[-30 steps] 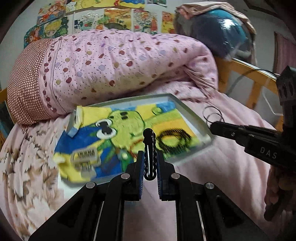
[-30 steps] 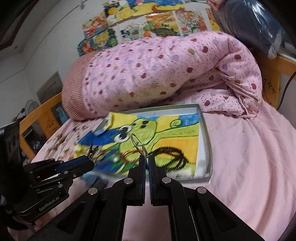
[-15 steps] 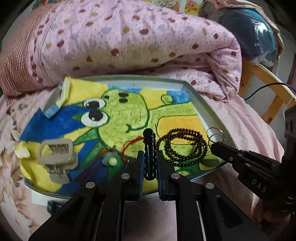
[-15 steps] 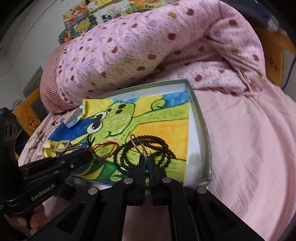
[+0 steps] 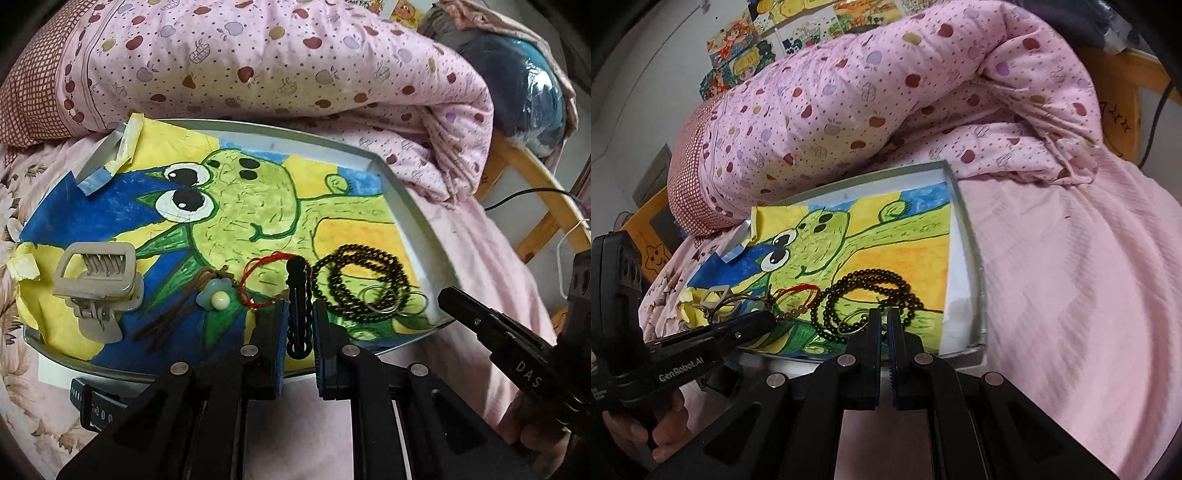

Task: Organize jewelry
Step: 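Carry the ring and hair clip over the tray and open both tools, then move both open tools back toward the remaining rings and gold chain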

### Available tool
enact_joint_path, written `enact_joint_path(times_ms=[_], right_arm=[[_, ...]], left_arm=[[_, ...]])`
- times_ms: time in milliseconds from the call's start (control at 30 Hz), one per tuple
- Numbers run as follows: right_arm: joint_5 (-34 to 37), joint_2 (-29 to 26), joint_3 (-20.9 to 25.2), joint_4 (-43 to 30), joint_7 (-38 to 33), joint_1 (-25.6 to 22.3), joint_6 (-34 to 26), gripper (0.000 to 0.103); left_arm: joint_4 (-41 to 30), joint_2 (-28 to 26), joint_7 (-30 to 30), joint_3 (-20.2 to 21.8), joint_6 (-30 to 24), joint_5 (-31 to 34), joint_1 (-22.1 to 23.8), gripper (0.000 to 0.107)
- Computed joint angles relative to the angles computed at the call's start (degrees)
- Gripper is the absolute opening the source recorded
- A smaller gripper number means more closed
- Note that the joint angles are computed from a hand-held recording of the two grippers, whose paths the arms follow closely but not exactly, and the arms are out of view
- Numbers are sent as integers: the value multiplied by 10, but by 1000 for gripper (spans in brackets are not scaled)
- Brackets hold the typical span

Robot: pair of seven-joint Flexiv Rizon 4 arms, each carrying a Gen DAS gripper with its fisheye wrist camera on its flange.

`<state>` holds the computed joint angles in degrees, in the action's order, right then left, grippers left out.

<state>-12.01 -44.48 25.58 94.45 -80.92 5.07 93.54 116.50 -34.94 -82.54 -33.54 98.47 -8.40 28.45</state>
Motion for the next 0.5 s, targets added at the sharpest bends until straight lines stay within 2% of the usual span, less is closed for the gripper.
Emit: enact_joint_path(times_ms=[33,100,167,267,333,400,433,500], right_arm=[[2,3,-2,2,1,0,3,14],[4,9,-8,8,5,3,10,25],[6,18,-14,16,10,3,19,29],[3,32,-24,30,19,6,33,34],[2,44,-37,44,27,12,54,54],[-2,55,-45,59,37,15,78,68],[-7,58,-48,65,43,15,88,75],[-10,69,-60,82,56,21,116,83]], left_arm=[[0,-1,1,-6,2,1,4,16],[3,4,-2,-4,12,5,2,36],[5,12,-10,13,24,9,-12,41],[13,18,-21,-3,29,21,5,41],[21,20,-31,-24,34,31,26,45],[34,28,-44,-39,45,40,43,64],[41,31,-52,-47,57,49,54,68],[56,36,-71,-73,74,74,84,69]])
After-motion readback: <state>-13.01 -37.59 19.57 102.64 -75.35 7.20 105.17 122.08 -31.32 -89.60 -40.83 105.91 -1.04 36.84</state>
